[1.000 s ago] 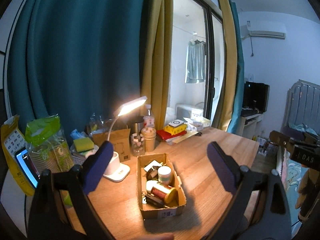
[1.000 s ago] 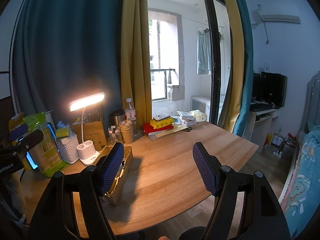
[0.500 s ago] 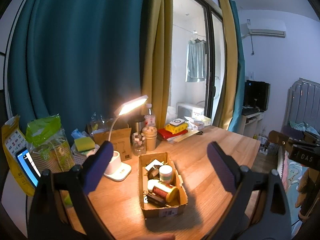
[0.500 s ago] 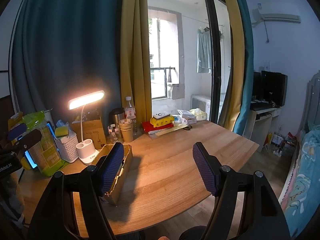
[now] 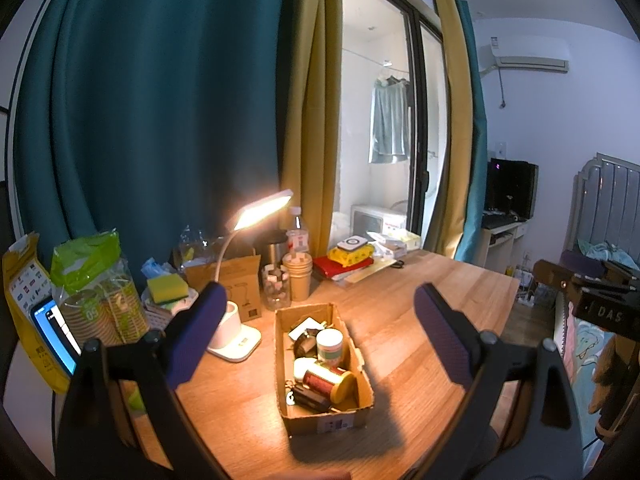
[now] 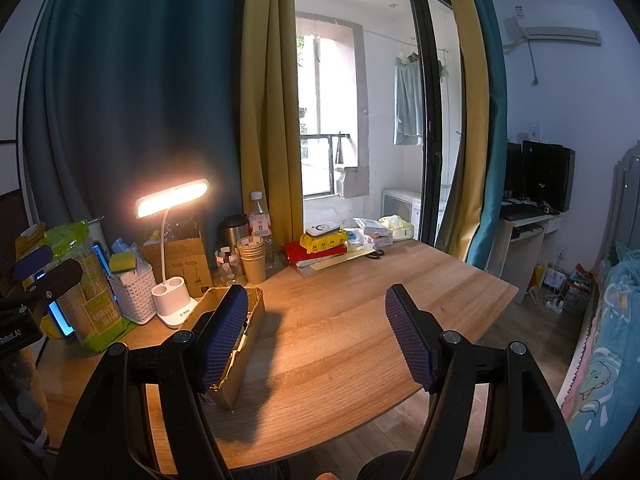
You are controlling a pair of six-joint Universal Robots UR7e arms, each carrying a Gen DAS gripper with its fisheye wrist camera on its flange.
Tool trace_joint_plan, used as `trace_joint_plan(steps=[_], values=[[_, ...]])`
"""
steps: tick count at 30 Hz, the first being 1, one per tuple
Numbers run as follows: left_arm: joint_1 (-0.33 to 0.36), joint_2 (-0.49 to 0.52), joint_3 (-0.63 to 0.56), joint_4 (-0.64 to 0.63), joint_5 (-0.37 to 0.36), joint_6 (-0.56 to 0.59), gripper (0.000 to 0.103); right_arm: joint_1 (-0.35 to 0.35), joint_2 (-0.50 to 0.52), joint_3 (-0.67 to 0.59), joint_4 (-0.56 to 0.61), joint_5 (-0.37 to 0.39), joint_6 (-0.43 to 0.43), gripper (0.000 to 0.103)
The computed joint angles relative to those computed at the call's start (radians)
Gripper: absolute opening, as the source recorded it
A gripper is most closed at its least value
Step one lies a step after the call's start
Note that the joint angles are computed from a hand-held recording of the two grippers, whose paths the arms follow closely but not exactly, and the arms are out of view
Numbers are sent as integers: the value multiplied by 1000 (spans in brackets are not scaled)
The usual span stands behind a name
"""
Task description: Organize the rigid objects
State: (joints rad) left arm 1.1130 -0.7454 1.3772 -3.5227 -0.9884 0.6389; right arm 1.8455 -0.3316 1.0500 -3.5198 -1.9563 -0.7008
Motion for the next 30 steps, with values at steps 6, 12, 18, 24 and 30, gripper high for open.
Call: trace_joint_plan(steps=[6, 12, 18, 24, 30], values=[[0, 0, 0, 1, 2, -1, 96, 0, 0, 0, 1, -2, 0, 74], [-1, 1, 0, -1, 1, -1, 96, -1, -3, 7, -4, 0, -1, 74], [-1, 0, 1, 0, 0, -2, 96, -1, -2, 4, -3, 0, -1, 74], [-2, -1, 5, -2, 1, -2, 96, -1, -3, 5, 0, -1, 0, 74], [-1, 2, 2, -3, -1, -7, 96, -2, -1, 5, 1, 1, -1, 74]])
